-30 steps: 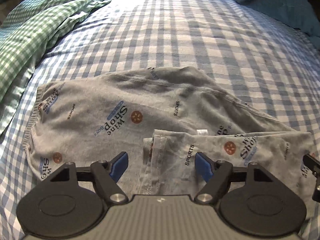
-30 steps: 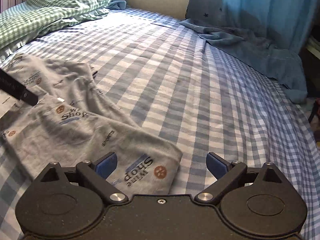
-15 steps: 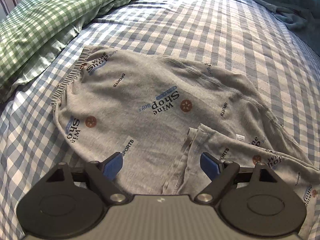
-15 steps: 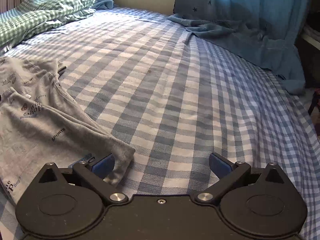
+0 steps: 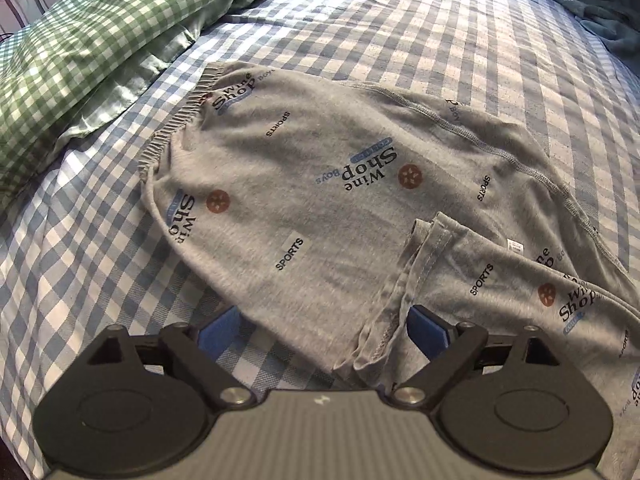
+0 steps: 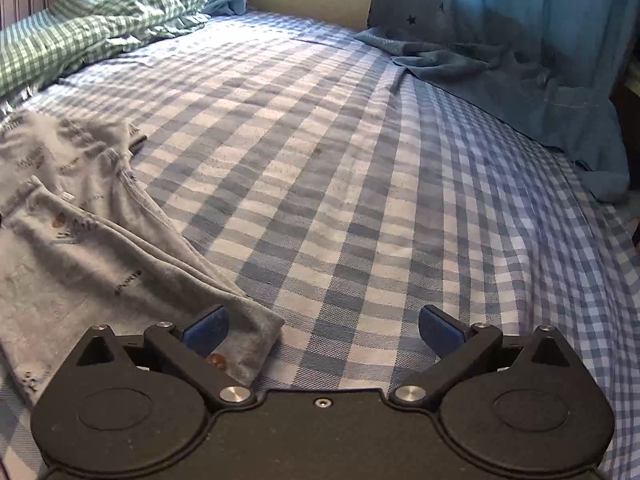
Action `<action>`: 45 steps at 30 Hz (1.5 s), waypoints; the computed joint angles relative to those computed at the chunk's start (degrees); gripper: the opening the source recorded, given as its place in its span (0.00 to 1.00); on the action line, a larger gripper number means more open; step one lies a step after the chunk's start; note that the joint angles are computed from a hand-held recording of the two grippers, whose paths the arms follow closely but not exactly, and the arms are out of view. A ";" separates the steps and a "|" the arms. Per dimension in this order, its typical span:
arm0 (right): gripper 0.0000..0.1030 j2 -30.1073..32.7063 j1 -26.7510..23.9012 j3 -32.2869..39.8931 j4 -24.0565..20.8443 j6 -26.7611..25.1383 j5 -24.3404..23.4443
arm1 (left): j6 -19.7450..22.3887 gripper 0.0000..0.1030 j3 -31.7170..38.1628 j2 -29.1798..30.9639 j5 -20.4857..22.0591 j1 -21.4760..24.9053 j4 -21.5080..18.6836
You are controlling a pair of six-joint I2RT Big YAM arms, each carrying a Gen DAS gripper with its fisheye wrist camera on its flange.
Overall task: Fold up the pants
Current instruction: 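Open both tools and release the grey pants onto the bed, then grasp the elastic waistband with the left tool and lift it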
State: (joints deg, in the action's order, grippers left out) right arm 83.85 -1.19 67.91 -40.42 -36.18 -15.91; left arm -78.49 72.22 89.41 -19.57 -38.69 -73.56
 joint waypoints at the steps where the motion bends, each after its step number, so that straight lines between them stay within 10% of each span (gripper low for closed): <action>1: 0.99 -0.79 -0.42 -0.13 -2.05 -0.19 -1.66 | -0.17 0.93 -0.37 -0.31 -0.05 -0.38 -0.35; 7: 0.99 -3.97 0.28 -5.99 -4.89 -6.78 2.39 | -1.28 0.95 -5.04 -2.78 2.54 -0.75 2.00; 14: 0.99 -4.70 1.50 -4.64 0.02 -0.57 0.02 | -1.37 0.95 -8.50 -10.39 -0.08 0.36 3.52; 21: 0.99 0.65 11.54 -0.44 -1.66 7.29 -1.71 | 6.57 0.95 -15.30 -17.78 0.04 7.63 4.99; 25: 0.97 3.59 18.20 1.00 -2.02 9.43 4.87 | 12.58 0.94 -21.32 -23.68 0.34 13.40 10.92; 30: 0.99 4.50 22.61 4.29 -0.30 14.38 6.07 | 22.47 0.71 -28.44 -29.95 5.16 21.55 22.13; 35: 0.99 10.91 26.11 11.01 1.72 12.90 10.92 | 26.85 0.16 -31.08 -30.61 12.28 27.49 27.80; 45: 0.94 24.02 29.46 24.38 -4.03 8.98 16.64 | 31.87 0.07 -30.89 -29.76 8.12 26.56 29.92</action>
